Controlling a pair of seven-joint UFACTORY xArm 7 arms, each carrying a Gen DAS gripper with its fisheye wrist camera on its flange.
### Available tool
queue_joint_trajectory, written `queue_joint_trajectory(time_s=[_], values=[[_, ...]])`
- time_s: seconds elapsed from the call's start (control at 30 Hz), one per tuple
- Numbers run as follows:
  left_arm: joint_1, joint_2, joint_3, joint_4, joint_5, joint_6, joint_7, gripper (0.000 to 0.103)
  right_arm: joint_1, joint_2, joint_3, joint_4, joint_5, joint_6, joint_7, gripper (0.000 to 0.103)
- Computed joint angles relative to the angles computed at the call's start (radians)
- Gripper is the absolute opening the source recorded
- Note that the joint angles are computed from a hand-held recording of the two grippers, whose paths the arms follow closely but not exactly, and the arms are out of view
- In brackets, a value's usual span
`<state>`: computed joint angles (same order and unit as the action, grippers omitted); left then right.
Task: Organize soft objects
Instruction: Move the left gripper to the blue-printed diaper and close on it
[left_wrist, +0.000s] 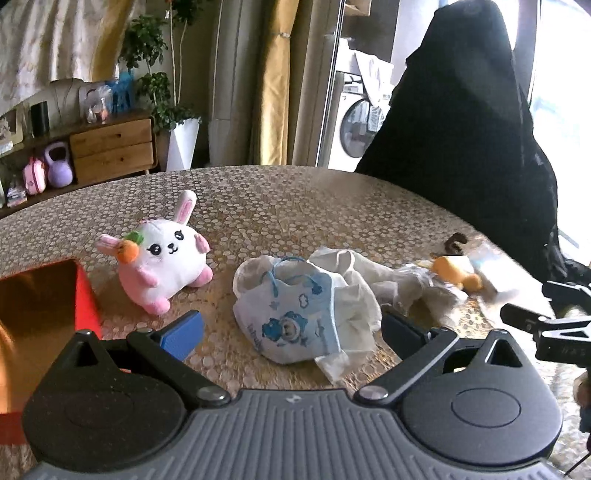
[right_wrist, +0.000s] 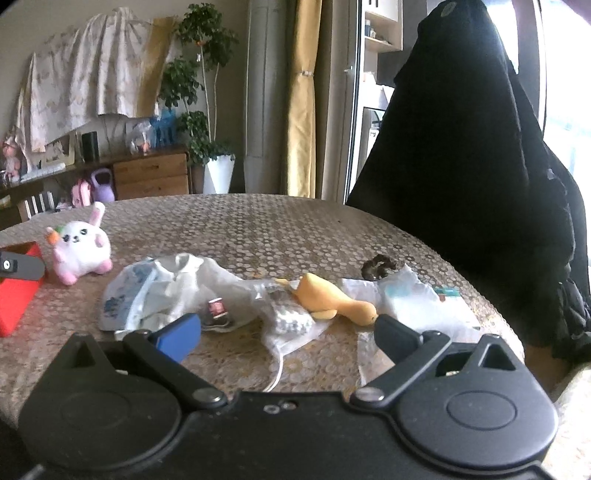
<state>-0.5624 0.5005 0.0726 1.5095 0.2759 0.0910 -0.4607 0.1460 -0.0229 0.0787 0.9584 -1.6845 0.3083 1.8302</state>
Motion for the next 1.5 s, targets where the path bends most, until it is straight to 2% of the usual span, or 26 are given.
queue_joint_trajectory(time_s=[0.07, 0.17, 0.33, 0.47, 0.63, 0.8, 0.9, 1.03, 1.17, 1.33, 1.4, 1.5], values=[[0.004, 0.048, -0.007, 0.062, -0.009, 0.024, 0.005, 0.103, -0.009, 0.033, -0.01, 0.029, 0.004, -0.023, -0.021, 0.097], [-0.019, 0.124, 0.02, 0.167, 0.003, 0.073, -0.006, 0.103, -0.026, 0.09, -0.029, 0.081, 0.013, -0.062, -0.046, 0.095], [-0.013, 0.24, 0.009, 0.324, 0.009, 0.148, 0.023, 0.103, -0.037, 0.184, -0.051, 0.162, 0.066, -0.106, -0.124, 0.09], [0.018, 0.313, -0.037, 0.427, -0.02, 0.209, 0.07, 0.103, -0.037, 0.253, -0.078, 0.213, 0.187, -0.159, -0.247, 0.084], [0.039, 0.405, -0.067, 0.567, -0.057, 0.314, 0.133, 0.103, -0.017, 0.312, -0.114, 0.25, 0.34, -0.201, -0.391, 0.082], [0.049, 0.436, -0.083, 0.61, -0.084, 0.348, 0.181, 0.102, -0.003, 0.347, -0.14, 0.262, 0.464, -0.234, -0.505, 0.077], [0.07, 0.456, -0.116, 0.643, -0.128, 0.381, 0.209, 0.101, 0.002, 0.359, -0.147, 0.262, 0.539, -0.254, -0.569, 0.074], [0.079, 0.483, -0.127, 0.693, -0.166, 0.439, 0.23, 0.091, 0.009, 0.368, -0.155, 0.259, 0.632, -0.264, -0.656, 0.069], [0.088, 0.472, -0.132, 0.671, -0.193, 0.425, 0.232, 0.084, 0.025, 0.371, -0.166, 0.25, 0.716, -0.265, -0.729, 0.056], [0.114, 0.458, -0.173, 0.652, -0.242, 0.414, 0.272, 0.063, 0.097, 0.361, -0.245, 0.233, 0.76, -0.282, -0.746, 0.05], [0.122, 0.455, -0.187, 0.651, -0.262, 0.419, 0.285, 0.048, 0.126, 0.356, -0.277, 0.226, 0.776, -0.288, -0.754, 0.045], [0.129, 0.453, -0.202, 0.651, -0.29, 0.425, 0.305, 0.033, 0.161, 0.351, -0.316, 0.214, 0.808, -0.297, -0.774, 0.041]])
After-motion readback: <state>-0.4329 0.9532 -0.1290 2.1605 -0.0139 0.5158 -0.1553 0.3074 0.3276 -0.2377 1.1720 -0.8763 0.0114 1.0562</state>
